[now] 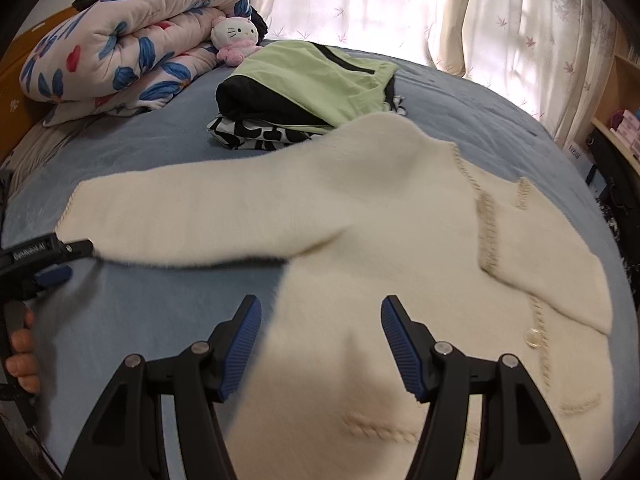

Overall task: Fold large clothes
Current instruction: 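Grasp the other sleeve with the left tool and lift it, then fold the held sleeve across the chest with the left tool, release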

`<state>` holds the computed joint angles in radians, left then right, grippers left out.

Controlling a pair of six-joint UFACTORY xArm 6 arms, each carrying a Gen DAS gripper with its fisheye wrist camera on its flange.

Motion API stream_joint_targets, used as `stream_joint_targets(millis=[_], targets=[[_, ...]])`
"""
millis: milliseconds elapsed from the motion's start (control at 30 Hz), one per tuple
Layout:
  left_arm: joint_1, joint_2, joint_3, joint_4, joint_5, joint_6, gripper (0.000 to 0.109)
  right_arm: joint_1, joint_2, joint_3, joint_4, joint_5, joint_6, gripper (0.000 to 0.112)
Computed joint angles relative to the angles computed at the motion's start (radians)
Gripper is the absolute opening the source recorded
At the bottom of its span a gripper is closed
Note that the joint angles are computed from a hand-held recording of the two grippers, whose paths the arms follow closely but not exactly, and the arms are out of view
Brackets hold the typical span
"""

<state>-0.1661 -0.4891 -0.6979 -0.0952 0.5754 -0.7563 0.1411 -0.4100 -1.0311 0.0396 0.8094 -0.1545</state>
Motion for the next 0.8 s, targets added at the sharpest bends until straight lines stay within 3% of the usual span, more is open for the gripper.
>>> stream_joint_targets(millis=[100, 133, 167, 200, 233, 300, 400, 533, 633, 800], targets=[[0.013, 0.069, -0.029, 0.018, -0.054, 0.003, 0.077, 0.011, 0.027, -0.009, 0.011, 0.003, 0.001, 0.063], [0.018, 0.086, -0.040, 0.045, -0.063, -0.018, 0.071, 0.010, 0.031, -0.008, 0.017, 0.009, -0.005, 0.063], [0.025, 0.117, -0.072, 0.113, -0.054, -0.068, 0.059, 0.005, 0.033, -0.006, 0.027, 0.017, -0.013, 0.063], [0.026, 0.142, -0.100, 0.177, -0.036, -0.111, 0.028, 0.000, 0.032, -0.002, 0.033, 0.021, -0.016, 0.063], [0.025, 0.163, -0.129, 0.209, -0.017, -0.130, 0.014, -0.010, 0.030, 0.002, 0.046, 0.028, -0.026, 0.063], [0.012, 0.192, -0.186, 0.288, 0.015, -0.213, 0.010, -0.039, 0.026, 0.006, 0.074, 0.043, -0.047, 0.063], [-0.072, 0.222, -0.314, 0.531, 0.120, -0.369, 0.008, -0.099, 0.020, 0.002, 0.121, 0.065, -0.078, 0.063], [-0.229, 0.313, -0.528, 0.673, 0.136, -0.402, 0.007, -0.198, 0.015, -0.016, 0.191, 0.088, -0.125, 0.063], [-0.341, 0.419, -0.697, 0.675, 0.136, -0.329, 0.007, -0.293, 0.010, -0.034, 0.238, 0.093, -0.167, 0.063], [-0.510, 0.700, -1.015, 0.528, 0.125, -0.157, 0.007, -0.453, 0.024, -0.061, 0.271, 0.079, -0.226, 0.063]])
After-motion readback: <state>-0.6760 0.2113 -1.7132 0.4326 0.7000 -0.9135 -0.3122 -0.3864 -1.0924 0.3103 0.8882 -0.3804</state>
